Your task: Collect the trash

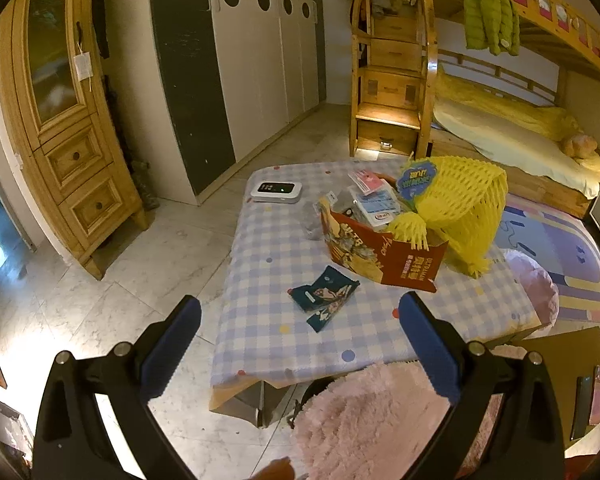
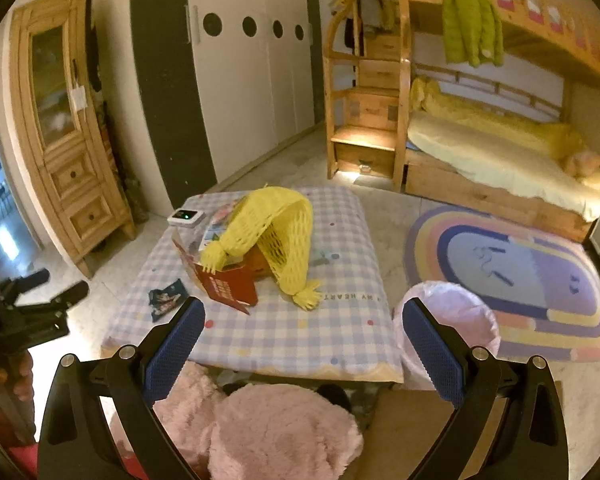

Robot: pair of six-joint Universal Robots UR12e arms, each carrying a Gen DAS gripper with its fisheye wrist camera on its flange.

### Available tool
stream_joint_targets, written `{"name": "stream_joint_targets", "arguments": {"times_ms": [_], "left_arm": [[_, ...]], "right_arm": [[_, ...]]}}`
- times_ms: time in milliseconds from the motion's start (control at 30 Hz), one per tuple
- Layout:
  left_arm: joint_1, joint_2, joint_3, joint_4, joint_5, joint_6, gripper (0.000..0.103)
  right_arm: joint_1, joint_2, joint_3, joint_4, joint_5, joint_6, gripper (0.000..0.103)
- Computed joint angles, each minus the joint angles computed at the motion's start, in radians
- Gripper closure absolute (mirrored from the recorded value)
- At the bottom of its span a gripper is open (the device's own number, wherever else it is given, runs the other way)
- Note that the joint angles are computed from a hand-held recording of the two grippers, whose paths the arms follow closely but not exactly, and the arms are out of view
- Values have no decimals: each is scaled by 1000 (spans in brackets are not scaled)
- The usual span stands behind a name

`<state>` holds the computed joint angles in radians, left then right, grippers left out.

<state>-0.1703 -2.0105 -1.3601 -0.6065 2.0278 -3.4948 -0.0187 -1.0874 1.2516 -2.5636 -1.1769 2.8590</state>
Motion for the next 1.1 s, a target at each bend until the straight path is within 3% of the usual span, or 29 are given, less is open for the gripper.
{"name": "stream_joint_targets", "arguments": {"times_ms": [1100], "left_arm": [[4,-1,0,5,-5,-3,7]], "right_arm": [[10,-2,12,-11,-23,-29,5]]}}
